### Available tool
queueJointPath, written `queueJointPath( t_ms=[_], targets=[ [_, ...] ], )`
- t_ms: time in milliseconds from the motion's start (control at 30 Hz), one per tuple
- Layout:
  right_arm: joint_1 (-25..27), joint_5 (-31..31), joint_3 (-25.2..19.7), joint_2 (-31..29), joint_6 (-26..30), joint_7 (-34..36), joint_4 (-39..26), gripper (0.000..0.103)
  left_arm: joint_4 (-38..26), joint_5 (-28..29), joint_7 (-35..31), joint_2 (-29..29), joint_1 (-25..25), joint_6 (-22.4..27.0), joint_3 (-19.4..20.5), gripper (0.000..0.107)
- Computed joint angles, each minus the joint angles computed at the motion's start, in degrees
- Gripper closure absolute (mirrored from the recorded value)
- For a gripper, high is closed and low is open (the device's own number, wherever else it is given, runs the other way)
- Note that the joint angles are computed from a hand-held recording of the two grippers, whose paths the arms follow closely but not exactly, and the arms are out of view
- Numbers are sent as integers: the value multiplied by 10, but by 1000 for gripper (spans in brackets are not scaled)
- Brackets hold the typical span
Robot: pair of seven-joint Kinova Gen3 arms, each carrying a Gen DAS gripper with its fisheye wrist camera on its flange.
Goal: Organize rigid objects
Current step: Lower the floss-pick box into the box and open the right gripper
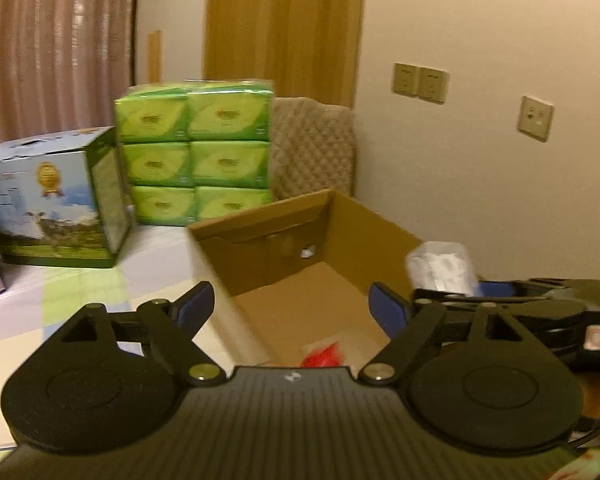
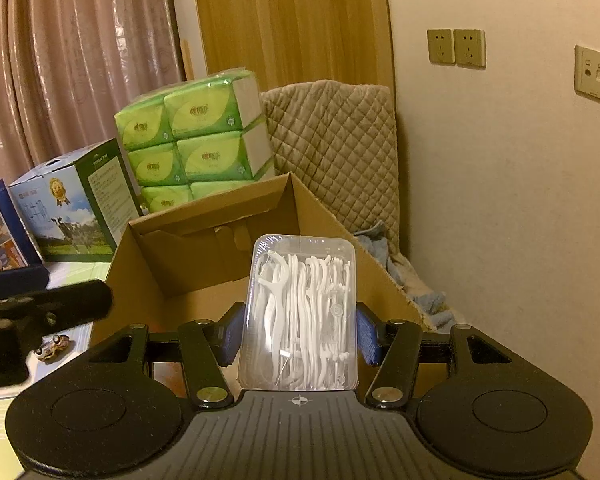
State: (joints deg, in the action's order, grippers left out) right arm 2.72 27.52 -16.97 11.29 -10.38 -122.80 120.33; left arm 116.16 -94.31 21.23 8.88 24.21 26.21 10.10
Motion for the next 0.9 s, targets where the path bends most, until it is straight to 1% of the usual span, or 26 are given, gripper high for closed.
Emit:
queueJointPath(
  t_ms=[100,267,533,700,767,833,867,900],
  targets=[
    [1,2,-1,0,-3,-3,2,50,-1,35,-20,-1,0,19,-3,26],
    [13,26,-13,1,-10,-21,4,50,1,66,-44,-5,5,38,-10,26],
    [10,50,-12,4,-10,-46,1,50,6,71,-41,-8,9,43,-13,26],
    [26,76,-32,9,2,-70,-5,50,6,72,-42,-8,10,45,-13,26],
    [26,74,-33,10,5,-68,-6,50,4,76,-45,-7,11,46,-13,26],
    [12,63,-20,10,8,-57,-7,50,4,78,-47,-7,11,45,-13,26],
    [4,51,-16,11,19,-42,-10,50,3,80,-49,-7,11,47,-13,26],
    [5,49,-23,14,34,-32,-16,50,2,82,-52,-6,12,49,-13,26]
  ],
)
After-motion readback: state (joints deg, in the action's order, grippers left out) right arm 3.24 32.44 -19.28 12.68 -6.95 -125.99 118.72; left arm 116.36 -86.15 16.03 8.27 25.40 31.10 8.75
